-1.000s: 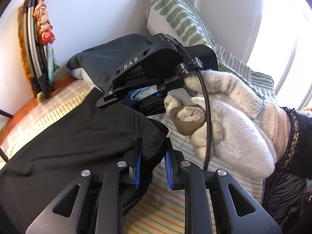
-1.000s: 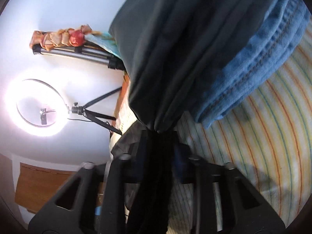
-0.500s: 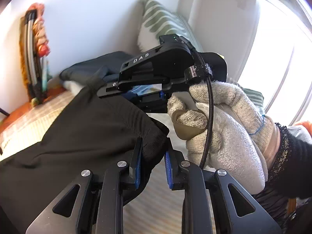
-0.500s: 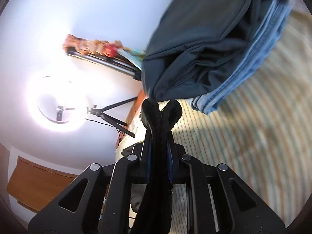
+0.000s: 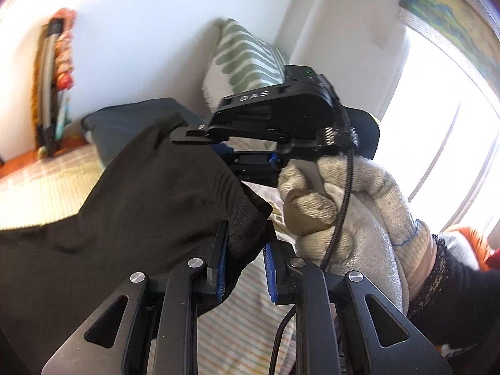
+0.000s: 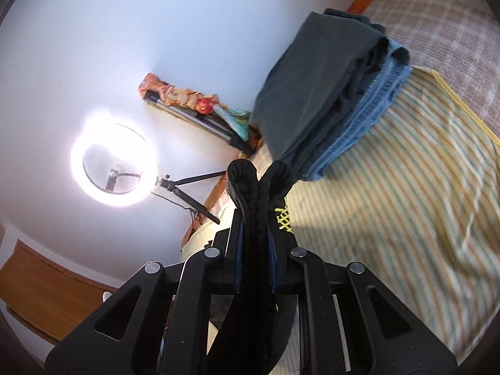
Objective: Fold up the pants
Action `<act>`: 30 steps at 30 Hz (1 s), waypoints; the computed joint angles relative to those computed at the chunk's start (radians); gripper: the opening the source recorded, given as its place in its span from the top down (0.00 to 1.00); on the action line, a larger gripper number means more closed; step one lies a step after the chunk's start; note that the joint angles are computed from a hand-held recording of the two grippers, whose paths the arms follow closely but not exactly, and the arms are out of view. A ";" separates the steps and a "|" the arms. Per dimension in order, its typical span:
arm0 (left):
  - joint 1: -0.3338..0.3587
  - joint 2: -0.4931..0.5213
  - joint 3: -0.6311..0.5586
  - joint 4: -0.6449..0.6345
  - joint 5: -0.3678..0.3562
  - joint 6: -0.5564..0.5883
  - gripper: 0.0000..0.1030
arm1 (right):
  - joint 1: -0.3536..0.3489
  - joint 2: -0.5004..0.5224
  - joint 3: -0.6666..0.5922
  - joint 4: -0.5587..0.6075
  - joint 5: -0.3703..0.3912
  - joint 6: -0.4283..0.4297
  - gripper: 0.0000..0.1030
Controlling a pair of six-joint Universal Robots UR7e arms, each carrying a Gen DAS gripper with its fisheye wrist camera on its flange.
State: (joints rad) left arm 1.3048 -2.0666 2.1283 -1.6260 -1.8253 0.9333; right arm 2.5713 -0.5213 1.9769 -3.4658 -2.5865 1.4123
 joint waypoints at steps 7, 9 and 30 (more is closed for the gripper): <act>0.143 0.057 -0.145 0.031 -0.034 0.055 0.83 | -0.008 0.062 -0.194 0.119 0.027 -0.133 0.86; 0.188 0.085 -0.191 0.033 -0.043 0.067 0.83 | -0.021 0.096 -0.270 0.150 0.046 -0.184 0.86; 0.491 0.412 -0.514 -0.071 0.024 0.071 0.82 | -0.198 0.472 -0.894 0.532 0.282 -0.301 0.86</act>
State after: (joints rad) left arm 1.7955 -1.6544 1.6146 -1.6971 -1.8009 1.0046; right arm 2.3731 -0.0490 1.0827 -2.9342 -2.3040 1.1110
